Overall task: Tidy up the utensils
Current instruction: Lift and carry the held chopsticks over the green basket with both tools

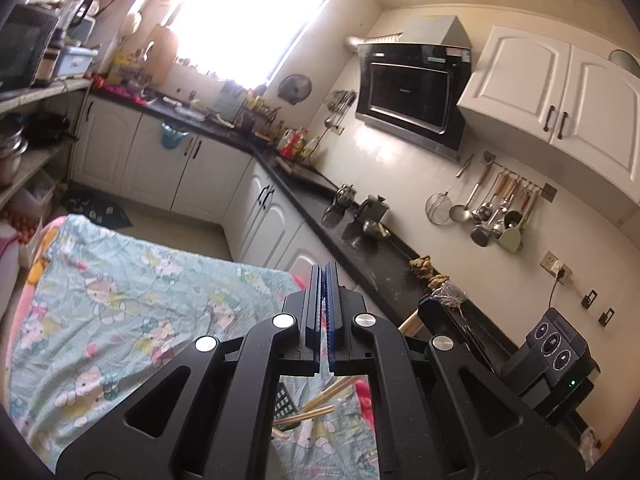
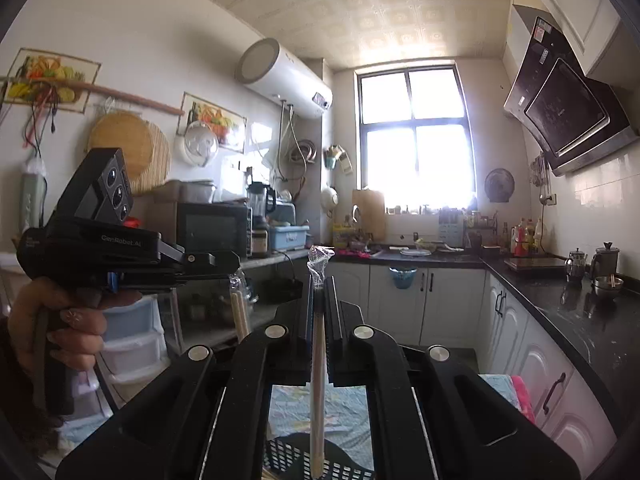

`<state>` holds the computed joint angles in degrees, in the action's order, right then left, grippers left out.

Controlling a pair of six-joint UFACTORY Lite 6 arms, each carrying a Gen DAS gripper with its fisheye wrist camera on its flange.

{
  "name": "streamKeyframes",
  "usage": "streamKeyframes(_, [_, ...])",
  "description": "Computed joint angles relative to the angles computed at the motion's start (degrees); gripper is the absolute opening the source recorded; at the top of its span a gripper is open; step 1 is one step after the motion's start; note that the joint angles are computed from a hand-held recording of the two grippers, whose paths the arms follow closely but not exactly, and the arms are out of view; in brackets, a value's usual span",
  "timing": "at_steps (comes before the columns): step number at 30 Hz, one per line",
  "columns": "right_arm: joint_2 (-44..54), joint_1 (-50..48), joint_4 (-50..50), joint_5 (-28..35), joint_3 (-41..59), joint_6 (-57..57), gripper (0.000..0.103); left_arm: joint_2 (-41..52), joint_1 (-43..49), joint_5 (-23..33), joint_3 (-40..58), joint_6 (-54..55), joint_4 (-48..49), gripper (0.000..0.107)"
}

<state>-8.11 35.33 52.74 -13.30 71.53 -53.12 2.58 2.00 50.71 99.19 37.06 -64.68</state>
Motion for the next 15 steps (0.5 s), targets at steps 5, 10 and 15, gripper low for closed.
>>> streamKeyframes(5, [2.7,-0.4,-7.0,-1.8,-1.4,6.3,0.005,-0.8,0.9,-0.9,-6.2,3.7,-2.4,0.000])
streamKeyframes(10, [5.1,-0.3,-8.4,-4.3,-2.6,7.5,0.005,-2.0,0.8,-2.5,-11.0,7.1,-3.8,0.000])
streamKeyframes(15, [7.2,-0.3,-10.2,-6.2,-4.0,10.1,0.005,-2.4,1.1,-3.1,-15.6,10.2,-5.5,0.000])
